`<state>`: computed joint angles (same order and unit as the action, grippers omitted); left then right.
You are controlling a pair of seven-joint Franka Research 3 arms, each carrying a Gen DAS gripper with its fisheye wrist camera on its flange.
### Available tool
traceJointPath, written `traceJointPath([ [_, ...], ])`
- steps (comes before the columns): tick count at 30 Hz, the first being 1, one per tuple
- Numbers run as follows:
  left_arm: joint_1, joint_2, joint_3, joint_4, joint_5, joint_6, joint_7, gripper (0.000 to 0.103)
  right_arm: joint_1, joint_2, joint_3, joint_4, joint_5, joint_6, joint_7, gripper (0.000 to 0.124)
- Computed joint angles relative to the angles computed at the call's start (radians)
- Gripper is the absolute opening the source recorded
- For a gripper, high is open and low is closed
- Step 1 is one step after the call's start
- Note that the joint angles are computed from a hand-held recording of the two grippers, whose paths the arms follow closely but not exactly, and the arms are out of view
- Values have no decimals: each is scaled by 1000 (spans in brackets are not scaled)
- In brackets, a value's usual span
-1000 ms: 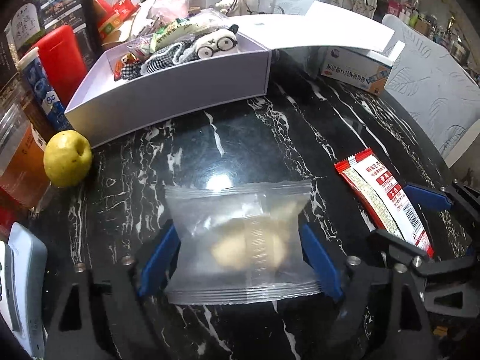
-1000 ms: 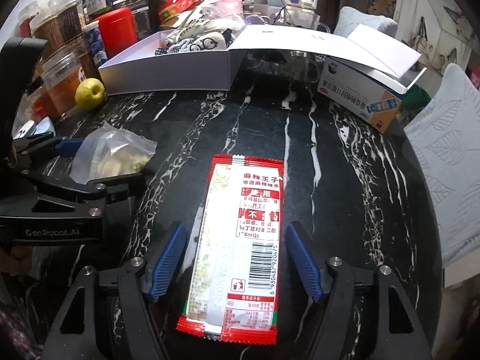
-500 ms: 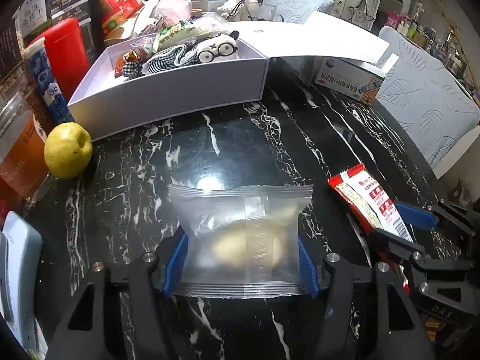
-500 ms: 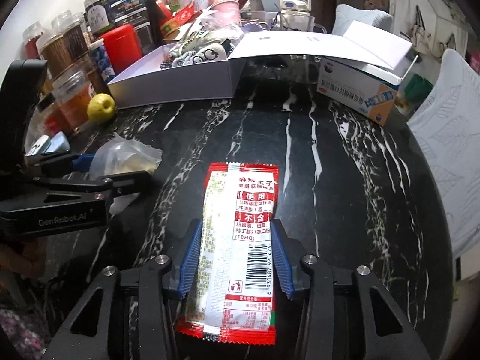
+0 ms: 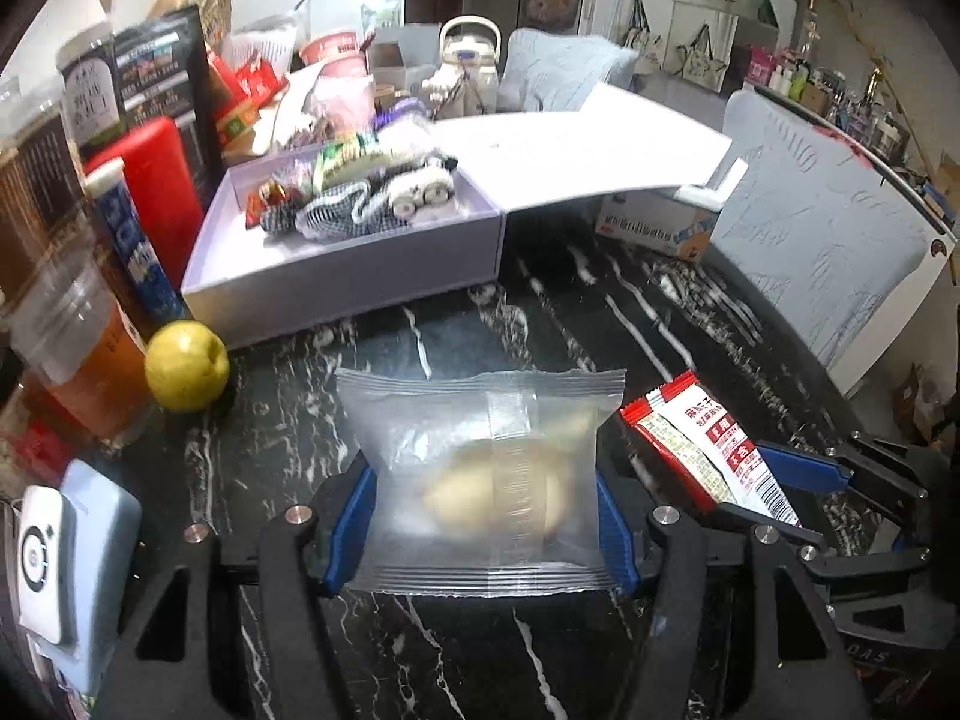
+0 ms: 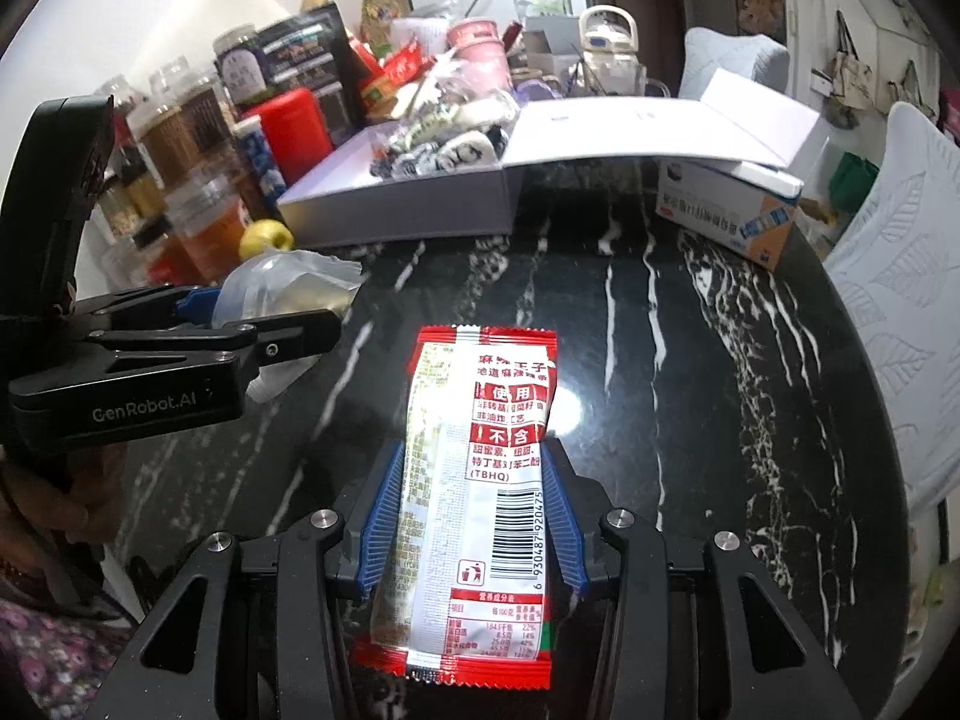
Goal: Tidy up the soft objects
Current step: 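Lift and carry the clear bag and red-white strip over the white box with both grippers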
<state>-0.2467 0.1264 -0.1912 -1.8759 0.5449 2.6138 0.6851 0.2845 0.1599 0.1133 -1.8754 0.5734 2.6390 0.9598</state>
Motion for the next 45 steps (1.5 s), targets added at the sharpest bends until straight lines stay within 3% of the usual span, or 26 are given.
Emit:
traceJointPath([
  [4, 3, -22, 2, -4, 16, 24, -11, 62, -4, -12, 8, 4, 42, 12, -42, 44],
  [7, 20, -34, -6, -11, -65, 67, 49, 62, -1, -18, 7, 16, 52, 12, -48, 44],
  [17, 20, -58, 8, 42, 109, 55, -42, 62, 3, -7, 16, 98, 114, 24, -135, 44],
  [26, 39, -32, 25, 112, 187, 72, -62, 62, -2, 76, 27, 254, 121, 5, -146, 44],
  [39, 47, 87, 78, 313, 245, 74, 10, 62, 0, 310, 66, 638, 48, -66, -132, 44],
  [45, 51, 152, 109, 402, 217, 68, 56, 62, 35, 505, 64, 952, -56, -160, -62, 44],
])
